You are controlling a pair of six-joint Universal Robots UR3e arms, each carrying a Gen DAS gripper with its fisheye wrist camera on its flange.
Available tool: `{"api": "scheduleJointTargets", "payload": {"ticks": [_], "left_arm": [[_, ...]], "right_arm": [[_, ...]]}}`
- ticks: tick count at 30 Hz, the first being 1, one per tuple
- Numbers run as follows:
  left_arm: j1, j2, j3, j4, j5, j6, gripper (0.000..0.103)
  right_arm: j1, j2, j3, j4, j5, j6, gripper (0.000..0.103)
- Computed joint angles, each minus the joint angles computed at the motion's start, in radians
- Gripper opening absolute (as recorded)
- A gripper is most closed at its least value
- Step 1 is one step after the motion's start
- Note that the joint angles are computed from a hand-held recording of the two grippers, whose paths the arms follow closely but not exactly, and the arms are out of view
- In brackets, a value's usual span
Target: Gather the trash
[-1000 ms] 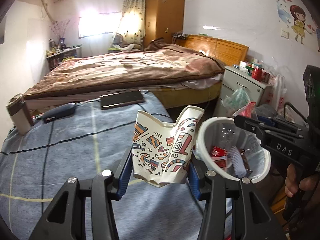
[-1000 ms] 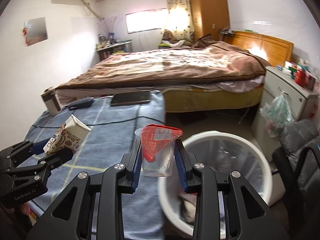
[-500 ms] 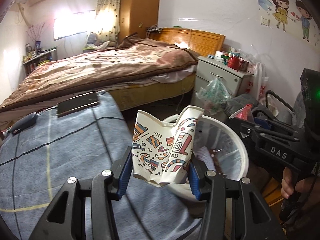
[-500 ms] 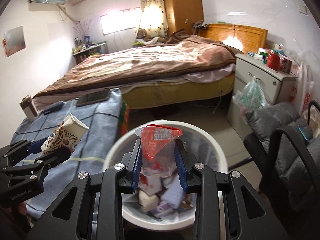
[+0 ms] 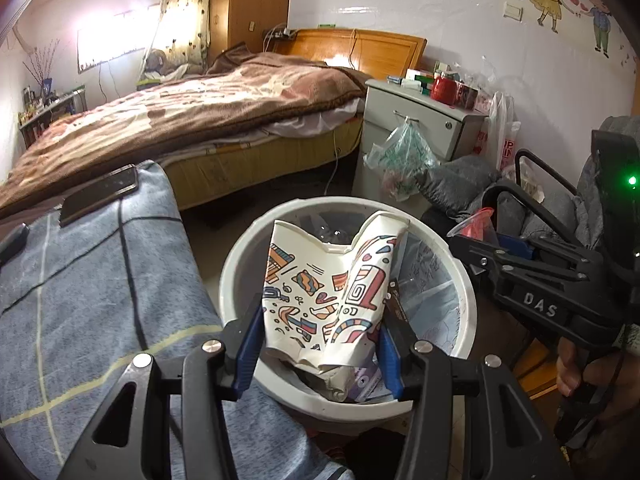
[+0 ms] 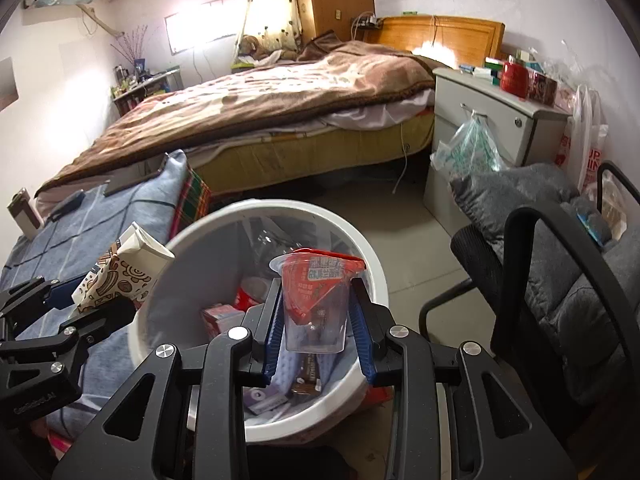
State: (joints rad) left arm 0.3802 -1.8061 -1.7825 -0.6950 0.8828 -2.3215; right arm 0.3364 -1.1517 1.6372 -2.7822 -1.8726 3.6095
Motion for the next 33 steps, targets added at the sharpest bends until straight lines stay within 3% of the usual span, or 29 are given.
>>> {"api": "scheduleJointTargets", "payload": {"ticks": [8, 11, 16, 18, 33], "left_arm": [[-0.038, -0.059, 0.033, 0.02, 0.048, -0.05, 0.053], [-0.043, -0.065, 0.033, 0.037, 0.059, -0.05, 0.059], [-0.044, -0.063, 0.028, 0.053, 0.066, -0.06, 0.066], [-0.042, -0.06, 0.024, 0.057, 0.07, -0.065, 0.067], [0.046, 0.063, -0.089, 0.069, -0.005, -0.039, 0.07]], "right_arm": [[-0.016, 0.046, -0.044, 0.06, 0.017, -0.022, 0.034], [-0.02, 0.05, -0.048, 0.07, 0.02, -0.026, 0.034], [-0.023, 0.036, -0.032, 0.057, 0.023, -0.02, 0.049], [-0.028, 0.029, -0.016, 0.036, 0.038, -0.015, 0.049], [0.031, 0.003, 0.012, -0.003, -0.039, 0.053, 0.052]]}}
